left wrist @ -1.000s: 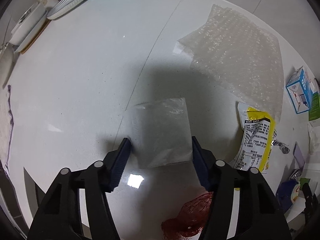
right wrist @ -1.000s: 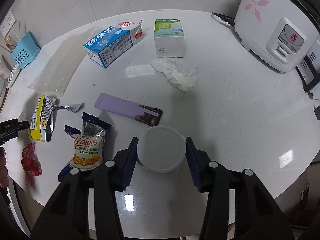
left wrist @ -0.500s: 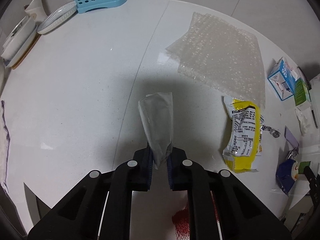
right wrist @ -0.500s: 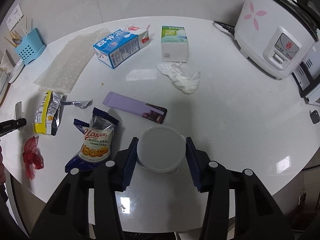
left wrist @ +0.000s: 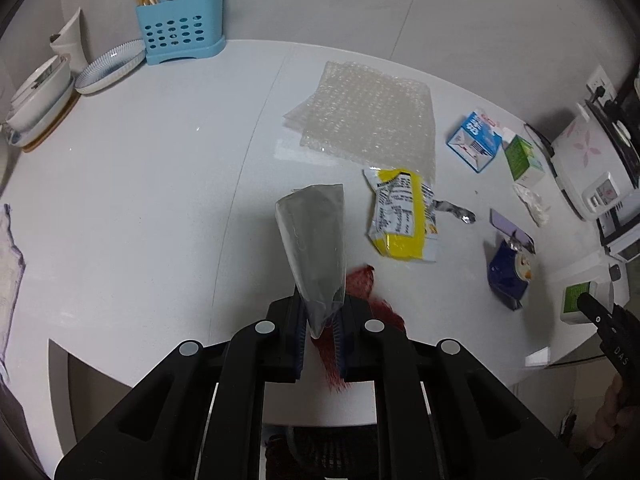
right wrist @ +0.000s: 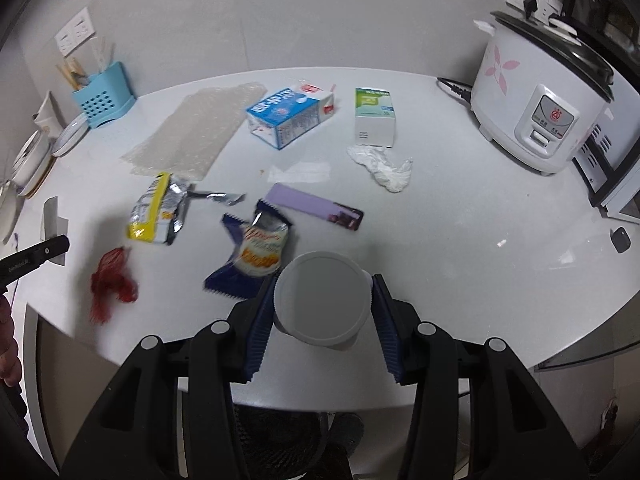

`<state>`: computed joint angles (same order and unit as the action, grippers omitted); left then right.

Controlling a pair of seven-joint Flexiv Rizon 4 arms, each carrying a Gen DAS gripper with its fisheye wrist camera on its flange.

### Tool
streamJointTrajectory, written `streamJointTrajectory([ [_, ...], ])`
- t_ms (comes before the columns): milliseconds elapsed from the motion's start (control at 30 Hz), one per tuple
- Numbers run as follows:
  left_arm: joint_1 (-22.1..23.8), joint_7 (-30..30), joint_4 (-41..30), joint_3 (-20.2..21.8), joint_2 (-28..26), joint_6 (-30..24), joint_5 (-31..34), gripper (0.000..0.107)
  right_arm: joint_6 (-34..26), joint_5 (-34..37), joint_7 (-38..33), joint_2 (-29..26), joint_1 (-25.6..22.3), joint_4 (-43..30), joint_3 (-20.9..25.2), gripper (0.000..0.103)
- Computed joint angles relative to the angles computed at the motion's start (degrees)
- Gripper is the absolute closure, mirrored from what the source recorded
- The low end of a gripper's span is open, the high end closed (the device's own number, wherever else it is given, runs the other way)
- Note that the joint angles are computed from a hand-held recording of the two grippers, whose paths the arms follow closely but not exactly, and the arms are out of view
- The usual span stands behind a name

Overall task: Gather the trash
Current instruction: 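Carry the plastic bag with the left tool down over the green wastebasket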

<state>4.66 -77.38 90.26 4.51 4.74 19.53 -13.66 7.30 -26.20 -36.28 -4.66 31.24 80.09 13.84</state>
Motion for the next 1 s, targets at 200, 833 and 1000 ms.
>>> streamJointTrajectory([
  [200, -1.46, 3.7, 6.91, 1.37, 8.11, -2.53, -1.0, 0.096, 1.05, 1.76, 1.34, 3.0, 1.83, 2.23, 2.53, 0.058],
  [833, -4.06, 12.74, 30.46, 3.16, 23.24, -1.78, 0.17, 0.096, 10.66, 11.26, 6.14, 7.08, 6.43, 19.39, 8.53, 0.058],
  [1000, -3.72, 13.86, 34.58, 3.32, 24.22, -2.19, 0.85, 0.096, 13.44, 14.09, 6.6, 4.15, 7.51, 22.25, 8.23, 0.058],
])
